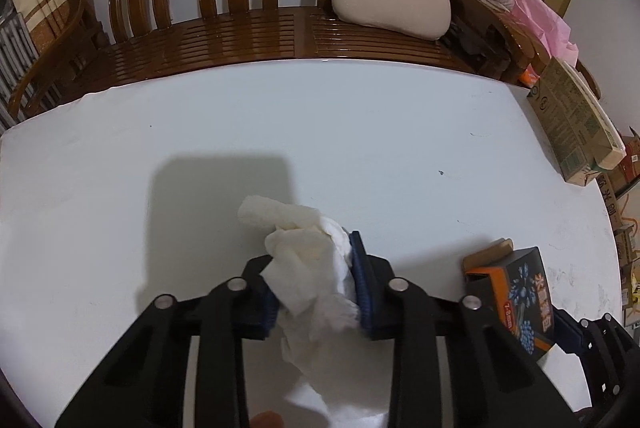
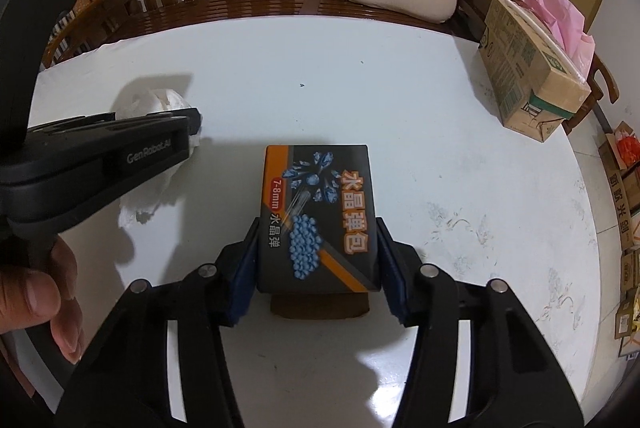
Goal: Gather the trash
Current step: 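Grasp the white tissue with left tool while right tool grasps the dark snack box, then lift the tissue and snack box and carry both down to the bag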
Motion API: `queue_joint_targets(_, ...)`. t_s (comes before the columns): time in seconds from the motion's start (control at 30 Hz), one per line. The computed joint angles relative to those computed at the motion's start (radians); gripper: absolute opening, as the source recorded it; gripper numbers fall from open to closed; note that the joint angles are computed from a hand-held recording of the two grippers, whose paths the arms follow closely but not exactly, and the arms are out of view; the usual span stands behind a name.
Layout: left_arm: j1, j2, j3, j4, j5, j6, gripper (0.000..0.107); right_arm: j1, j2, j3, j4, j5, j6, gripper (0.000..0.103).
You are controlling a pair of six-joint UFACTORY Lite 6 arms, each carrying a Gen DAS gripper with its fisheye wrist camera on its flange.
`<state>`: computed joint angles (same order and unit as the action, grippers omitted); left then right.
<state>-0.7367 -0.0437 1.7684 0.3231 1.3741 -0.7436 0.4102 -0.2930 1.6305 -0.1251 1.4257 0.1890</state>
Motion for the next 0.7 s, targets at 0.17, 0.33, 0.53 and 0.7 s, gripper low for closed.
queue_joint_targets(0.17, -0.017, -0.01, -0.009, 0.011, 0.006, -0.01, 0.025, 0.014, -0.001, -0.005, -0.013, -0.004, 0.016, 0.051)
queue_joint_targets(0.33, -0.027, -0.019, -0.019, 0.019, 0.012, -0.026, 0.025, 0.042, 0.008, 0.007, -0.036, 0.012, 0.046, 0.05)
queue_joint_targets(0.53, -0.039, -0.038, -0.025, 0.025, 0.037, -0.045, 0.024, 0.048, 0.018, 0.021, -0.045, 0.021, 0.061, 0.05)
queue_joint_targets(0.7, -0.065, -0.074, -0.022, 0.038, 0.072, -0.064, 0.024, 0.067, -0.002, 0.035, -0.054, 0.041, 0.072, 0.05)
